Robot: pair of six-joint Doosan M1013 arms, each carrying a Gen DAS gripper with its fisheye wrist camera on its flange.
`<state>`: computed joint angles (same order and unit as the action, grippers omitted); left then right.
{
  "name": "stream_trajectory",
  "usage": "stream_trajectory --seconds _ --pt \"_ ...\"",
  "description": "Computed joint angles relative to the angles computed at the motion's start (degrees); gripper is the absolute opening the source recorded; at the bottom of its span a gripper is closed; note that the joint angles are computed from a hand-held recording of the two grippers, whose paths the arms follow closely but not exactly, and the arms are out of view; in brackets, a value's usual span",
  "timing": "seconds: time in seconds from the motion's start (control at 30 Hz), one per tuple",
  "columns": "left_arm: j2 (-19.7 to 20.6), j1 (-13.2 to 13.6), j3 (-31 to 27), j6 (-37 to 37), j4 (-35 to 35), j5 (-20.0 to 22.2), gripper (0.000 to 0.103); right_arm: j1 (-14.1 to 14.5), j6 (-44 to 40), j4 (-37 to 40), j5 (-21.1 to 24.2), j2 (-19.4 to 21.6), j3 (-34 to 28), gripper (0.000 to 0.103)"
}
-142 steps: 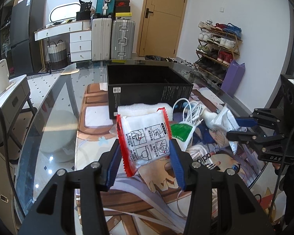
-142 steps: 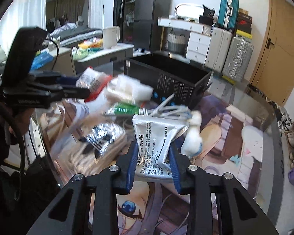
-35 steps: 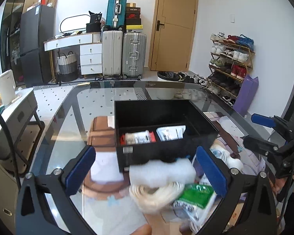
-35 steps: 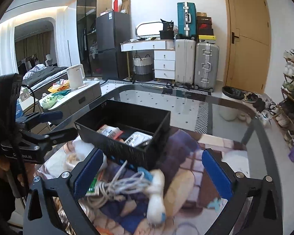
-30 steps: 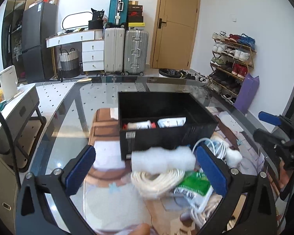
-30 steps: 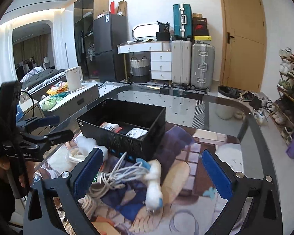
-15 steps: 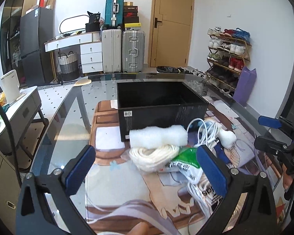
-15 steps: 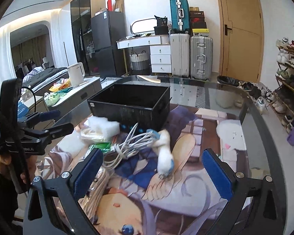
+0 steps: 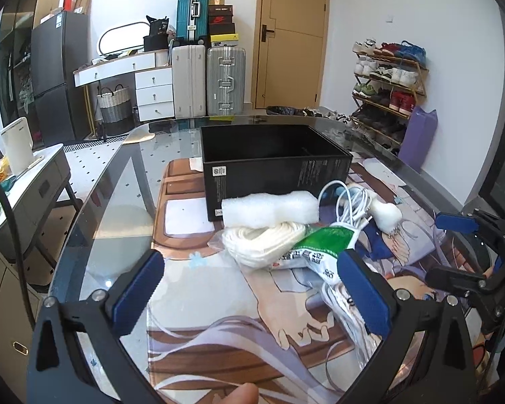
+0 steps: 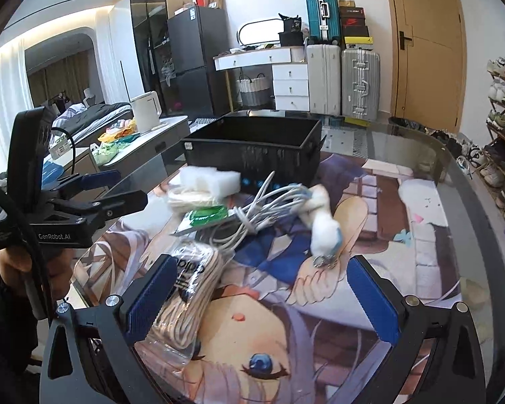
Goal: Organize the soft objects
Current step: 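Withdraw both grippers from the box back over the pile, then close the right gripper on the bagged adidas rope bundle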
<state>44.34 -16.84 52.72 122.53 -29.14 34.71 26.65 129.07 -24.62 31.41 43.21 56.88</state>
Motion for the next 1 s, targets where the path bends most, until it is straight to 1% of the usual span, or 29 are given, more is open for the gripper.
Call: stream_trajectory --seconds 0.13,0.3,0.43,0.53,0.67,0.73,1.0 --pt "-0.2 -0.3 0.6 0.7 0.9 -0.3 0.103 0.3 -3.5 3.4 0.1 0.7 -0.8 0.102" --pt "-0.3 -0.4 1.1 -0.1 2.2 -1.3 0.103 0.0 -10.0 12.0 0.2 1.8 -2.4 0.102" --pt "0.1 -0.2 0.7 -1.0 1.6 -1.6 0.103 0.2 -12.0 13.9 1.5 2.8 -4.1 0.102" --pt "0.6 -0.1 -0.1 -2.8 2.7 -0.4 0.103 0.3 -12.9 14.9 2.5 3.4 -5.2 0.102" --pt "0.3 -0.3 0.6 -2.3 3.1 -1.8 0.103 0.5 -14.5 16.3 4.2 4.4 -7.0 0.102" --pt "0.5 -0.2 0.1 -2.7 3.2 -0.8 0.103 0.5 -15.5 17.0 5.4 5.1 -8.1 0.102" --pt "1.0 0.0 -0.7 -3.1 3.4 0.3 0.103 1.3 -18.8 17.3 10.2 7.4 -12.4 0.102"
